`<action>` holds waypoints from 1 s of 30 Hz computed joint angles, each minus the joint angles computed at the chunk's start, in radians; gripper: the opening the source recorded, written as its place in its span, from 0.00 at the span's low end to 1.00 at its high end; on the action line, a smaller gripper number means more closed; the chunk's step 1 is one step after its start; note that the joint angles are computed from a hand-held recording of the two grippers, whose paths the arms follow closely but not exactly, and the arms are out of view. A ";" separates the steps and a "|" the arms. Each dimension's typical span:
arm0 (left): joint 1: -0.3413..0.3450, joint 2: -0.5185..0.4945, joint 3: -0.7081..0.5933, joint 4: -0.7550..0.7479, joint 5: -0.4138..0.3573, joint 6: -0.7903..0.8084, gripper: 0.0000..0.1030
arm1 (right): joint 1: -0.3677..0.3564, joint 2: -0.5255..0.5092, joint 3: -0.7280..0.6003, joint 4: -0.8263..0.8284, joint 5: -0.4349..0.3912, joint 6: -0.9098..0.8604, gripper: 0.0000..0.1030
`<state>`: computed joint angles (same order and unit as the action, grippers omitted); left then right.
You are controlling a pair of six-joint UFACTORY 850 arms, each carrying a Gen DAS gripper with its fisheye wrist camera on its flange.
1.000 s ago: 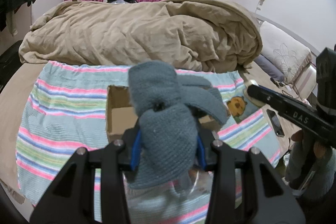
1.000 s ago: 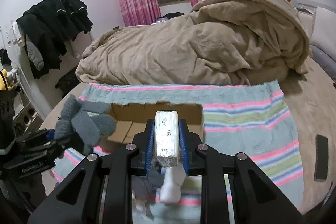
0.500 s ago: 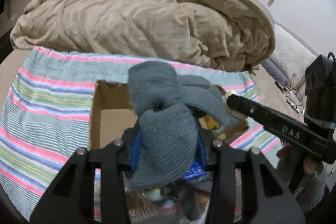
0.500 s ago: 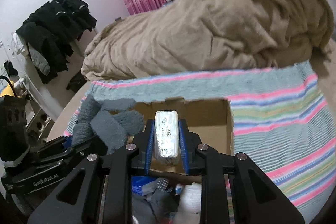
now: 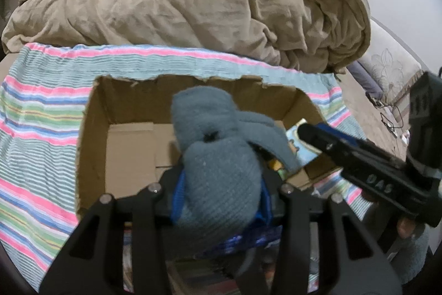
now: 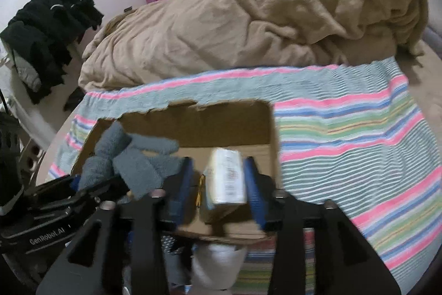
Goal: Organize objects
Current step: 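Lower the glove into the box with the left tool while the right tool drops the tissue pack in, then grasp the cotton swab bag with the left tool while the right tool grasps the white towel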
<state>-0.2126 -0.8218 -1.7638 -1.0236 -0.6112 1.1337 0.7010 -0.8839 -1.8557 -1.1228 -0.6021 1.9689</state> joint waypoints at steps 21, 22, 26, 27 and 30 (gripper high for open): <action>-0.002 0.052 0.029 0.004 -0.001 -0.025 0.74 | 0.065 0.049 0.024 -0.044 -0.247 -0.022 0.81; 0.004 0.074 0.053 -0.017 0.006 0.002 0.75 | 0.069 0.052 0.024 -0.044 -0.254 -0.024 0.81; 0.029 0.141 0.125 -0.080 0.015 0.085 0.75 | 0.089 0.059 0.016 -0.039 -0.282 -0.035 0.81; 0.035 0.154 0.138 -0.090 0.015 0.099 0.76 | 0.094 0.062 0.016 -0.038 -0.288 -0.036 0.81; 0.056 0.209 0.194 -0.134 0.013 0.157 0.77 | 0.113 0.070 0.012 -0.039 -0.312 -0.033 0.81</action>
